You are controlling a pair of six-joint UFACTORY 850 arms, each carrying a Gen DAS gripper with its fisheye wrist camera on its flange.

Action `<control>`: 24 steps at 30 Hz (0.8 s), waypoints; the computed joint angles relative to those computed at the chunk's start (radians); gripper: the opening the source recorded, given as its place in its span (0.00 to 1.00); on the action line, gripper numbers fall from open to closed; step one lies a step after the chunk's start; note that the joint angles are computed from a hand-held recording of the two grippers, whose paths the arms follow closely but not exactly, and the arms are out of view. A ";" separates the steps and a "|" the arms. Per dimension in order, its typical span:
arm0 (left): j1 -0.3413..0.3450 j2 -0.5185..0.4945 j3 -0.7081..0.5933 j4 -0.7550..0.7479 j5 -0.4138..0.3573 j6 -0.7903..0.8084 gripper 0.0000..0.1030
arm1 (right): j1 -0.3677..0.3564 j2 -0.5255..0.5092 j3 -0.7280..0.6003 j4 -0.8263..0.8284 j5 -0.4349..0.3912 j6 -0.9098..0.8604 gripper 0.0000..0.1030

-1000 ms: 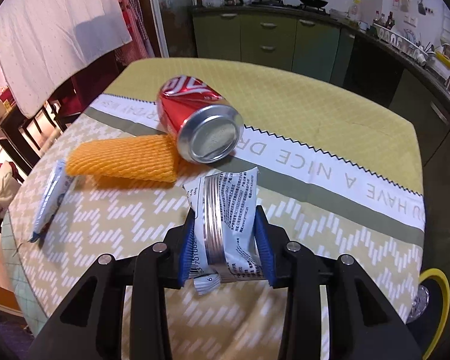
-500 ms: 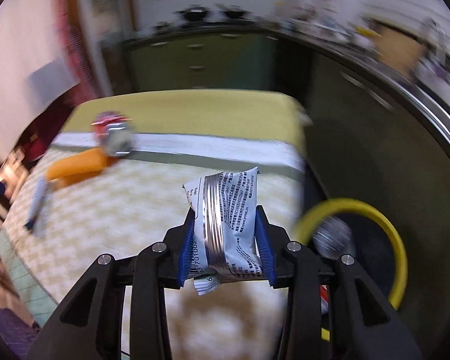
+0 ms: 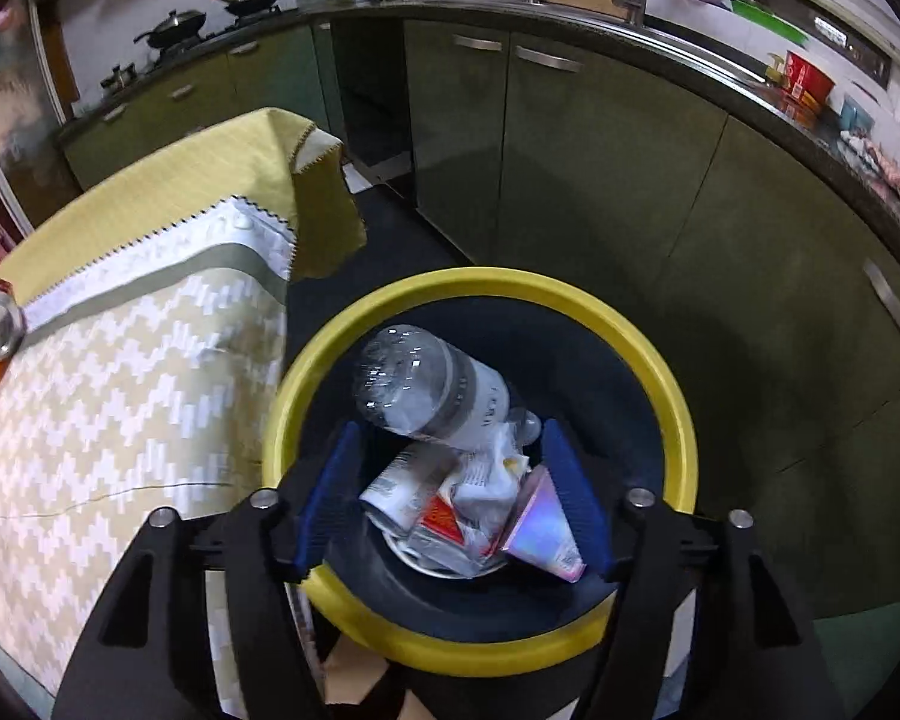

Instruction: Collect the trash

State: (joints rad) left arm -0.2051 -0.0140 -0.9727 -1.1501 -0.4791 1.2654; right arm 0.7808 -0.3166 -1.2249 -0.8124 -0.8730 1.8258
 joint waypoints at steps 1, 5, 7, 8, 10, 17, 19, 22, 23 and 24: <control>0.001 -0.002 0.000 0.010 0.006 -0.011 0.80 | 0.012 0.000 -0.006 -0.008 -0.017 0.005 0.62; 0.011 -0.009 -0.004 0.067 0.022 -0.085 0.82 | 0.062 -0.013 -0.043 -0.046 -0.076 0.012 0.66; 0.014 -0.012 -0.004 0.120 0.050 -0.153 0.83 | 0.088 -0.018 -0.059 -0.059 -0.096 0.020 0.66; 0.016 -0.015 -0.005 0.144 0.060 -0.183 0.83 | 0.098 -0.027 -0.072 -0.064 -0.102 0.022 0.66; 0.022 -0.030 -0.015 0.196 0.073 -0.251 0.83 | 0.113 -0.032 -0.086 -0.075 -0.103 0.025 0.66; 0.003 -0.112 -0.067 0.568 0.171 -0.661 0.83 | 0.143 -0.068 -0.146 -0.106 -0.098 0.001 0.66; 0.001 -0.147 -0.088 0.698 0.176 -0.805 0.83 | 0.147 -0.073 -0.155 -0.112 -0.095 0.000 0.66; 0.000 -0.187 -0.108 0.830 0.173 -0.951 0.80 | 0.148 -0.075 -0.160 -0.115 -0.086 -0.008 0.66; 0.001 -0.192 -0.109 0.842 0.174 -0.964 0.78 | 0.147 -0.077 -0.161 -0.115 -0.083 -0.011 0.67; 0.000 -0.197 -0.110 0.857 0.175 -0.979 0.78 | 0.145 -0.077 -0.160 -0.114 -0.079 -0.014 0.67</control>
State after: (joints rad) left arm -0.2049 -0.2109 -1.0825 -0.2927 -0.3037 0.2860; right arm 0.9258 -0.3931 -1.3853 -0.9263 -0.9525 1.8120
